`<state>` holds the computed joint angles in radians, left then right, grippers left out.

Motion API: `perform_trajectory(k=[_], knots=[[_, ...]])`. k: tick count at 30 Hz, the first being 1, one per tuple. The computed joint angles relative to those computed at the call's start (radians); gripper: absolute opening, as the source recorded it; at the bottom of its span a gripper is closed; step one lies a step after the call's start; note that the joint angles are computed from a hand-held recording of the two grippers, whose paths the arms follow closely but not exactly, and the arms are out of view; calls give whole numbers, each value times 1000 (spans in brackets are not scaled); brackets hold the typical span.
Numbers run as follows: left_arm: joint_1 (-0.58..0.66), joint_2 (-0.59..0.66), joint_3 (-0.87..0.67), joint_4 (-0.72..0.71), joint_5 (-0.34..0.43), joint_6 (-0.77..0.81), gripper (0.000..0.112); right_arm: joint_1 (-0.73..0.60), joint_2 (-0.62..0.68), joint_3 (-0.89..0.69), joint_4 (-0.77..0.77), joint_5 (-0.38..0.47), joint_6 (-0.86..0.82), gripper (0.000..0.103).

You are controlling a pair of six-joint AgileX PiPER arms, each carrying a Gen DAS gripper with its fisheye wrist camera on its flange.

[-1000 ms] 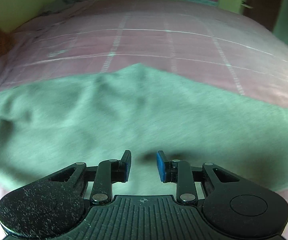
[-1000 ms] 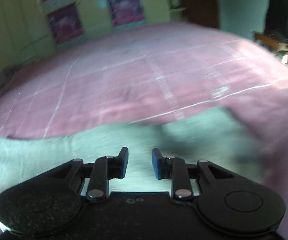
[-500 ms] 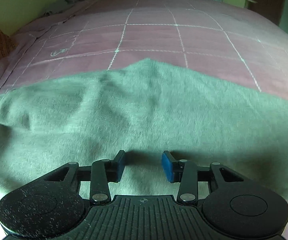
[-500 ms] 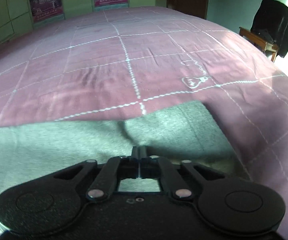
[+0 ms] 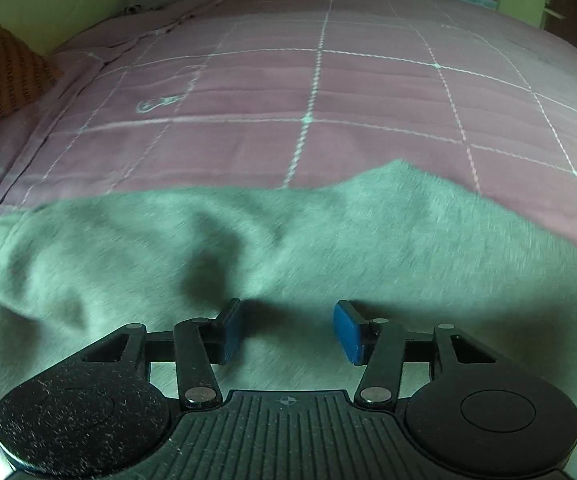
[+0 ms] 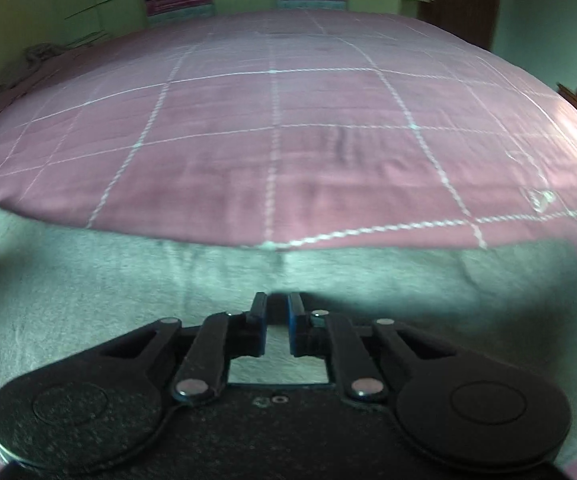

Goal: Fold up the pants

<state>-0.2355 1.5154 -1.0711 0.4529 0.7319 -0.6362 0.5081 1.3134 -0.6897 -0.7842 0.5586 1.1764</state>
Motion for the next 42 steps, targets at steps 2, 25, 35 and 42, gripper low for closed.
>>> perform_trajectory(k=[2,25,35,42], knots=[[-49,-71,79,57,4,-66,52,54,-67,29,-23,49,41,21],[-410,-488,431,237,192,-373,66,531,-319,208,-110,459,356,25],[-424,-446,316,152,220,-364,66,455,-418,255,-100,514,345,25],[-518,-293,242,96,186,-392,66,39,-561,329,-24,330,13,19]])
